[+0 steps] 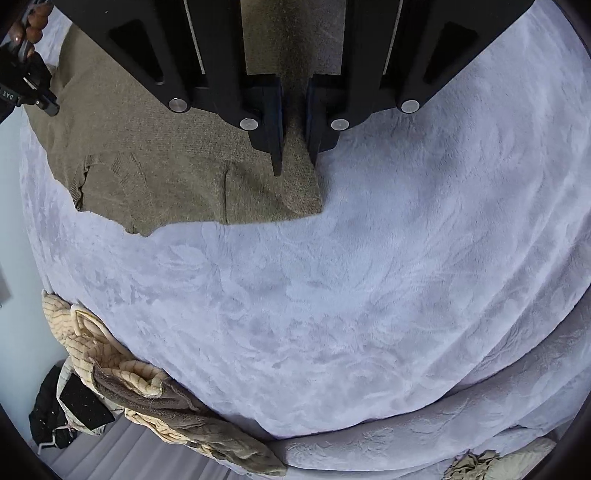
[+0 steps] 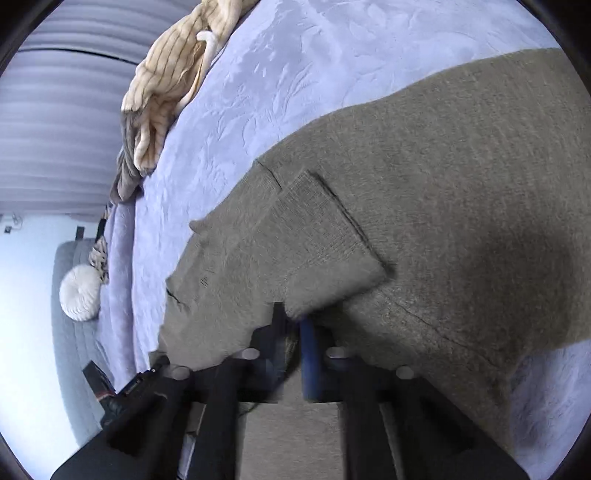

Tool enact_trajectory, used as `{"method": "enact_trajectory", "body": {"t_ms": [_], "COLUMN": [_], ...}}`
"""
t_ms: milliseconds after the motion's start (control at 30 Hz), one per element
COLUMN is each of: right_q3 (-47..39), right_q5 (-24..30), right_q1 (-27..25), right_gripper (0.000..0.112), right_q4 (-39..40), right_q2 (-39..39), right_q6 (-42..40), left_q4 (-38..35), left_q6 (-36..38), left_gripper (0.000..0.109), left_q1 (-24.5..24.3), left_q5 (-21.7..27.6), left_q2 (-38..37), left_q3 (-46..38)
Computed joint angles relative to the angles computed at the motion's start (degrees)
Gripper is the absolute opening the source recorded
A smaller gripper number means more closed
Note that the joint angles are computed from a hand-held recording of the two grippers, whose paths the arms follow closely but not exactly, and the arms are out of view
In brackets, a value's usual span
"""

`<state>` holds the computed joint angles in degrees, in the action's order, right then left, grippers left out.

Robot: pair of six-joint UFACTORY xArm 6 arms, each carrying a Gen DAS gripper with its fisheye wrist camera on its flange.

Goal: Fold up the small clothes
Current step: 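Lay the sleeve down and open the left gripper, withdrawing it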

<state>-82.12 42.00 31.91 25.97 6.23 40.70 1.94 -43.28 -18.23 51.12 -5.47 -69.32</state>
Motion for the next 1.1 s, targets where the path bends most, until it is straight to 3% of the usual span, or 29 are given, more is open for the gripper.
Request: {"method": "enact_trajectory", "body": {"t_ms": [167, 267, 367, 400, 433, 467, 500, 533, 733, 933, 1100], "right_q3": [1.6, 7.93, 7.05, 6.85, 6.46, 6.71, 6.86, 6.39, 3.81, 2.39, 3.77], "right_q5": [4.4, 0.19, 1.51, 2.16, 2.26, 1.83, 1.09, 1.18, -0.38, 0.04, -3.78], "right_q1": [1.29, 1.15, 1.41, 1.79, 2.31, 3.19, 4.63, 5.92, 11.07, 8.47, 4.92], "right_gripper": [0.007, 0.007, 0.017, 0.024, 0.047, 0.068, 0.07, 0.07, 0.07, 0.07, 0.068], "right_q4": [-9.9, -6.36, -6.23, -4.5, -3.03, -0.52, 3.23, 6.4, 8.08, -3.42, -1.88], "right_q2": [-1.28, -4.97, -5.26, -5.53, -5.42, -5.77, -5.89, -5.39, -1.5, -1.59, -0.35], "right_q6": [5.9, 6.71, 5.77, 3.99, 2.77, 0.86, -1.77, -4.16, -1.59, 6.68, 9.19], "left_q4": [-0.18, -0.17, 1.62, 2.79, 5.46, 8.67, 12.33, 13.85, 12.82, 12.11, 17.23], "left_q6": [2.88, 1.74, 1.15, 1.05, 0.27, -1.04, -2.52, -2.75, -3.24, -6.1, -12.64], "left_gripper": [0.01, 0.01, 0.011, 0.015, 0.037, 0.068, 0.078, 0.081, 0.081, 0.081, 0.081], "left_q1": [0.29, 0.4, 0.01, -0.46, -1.42, -2.64, -4.28, -5.35, -11.3, -14.24, -15.02], "left_q5": [0.35, 0.89, 3.57, 5.24, 8.72, 11.6, 13.39, 13.35, 17.57, 15.94, 17.14], "left_q2": [0.46, -0.56, -2.74, -3.77, -4.29, -5.14, -7.14, -9.4, -19.4, -16.72, -13.14], "left_q3": [0.78, 1.0, 0.78, 0.79, -0.23, -0.6, 0.32, 1.97, 10.3, 12.82, 10.92]}}
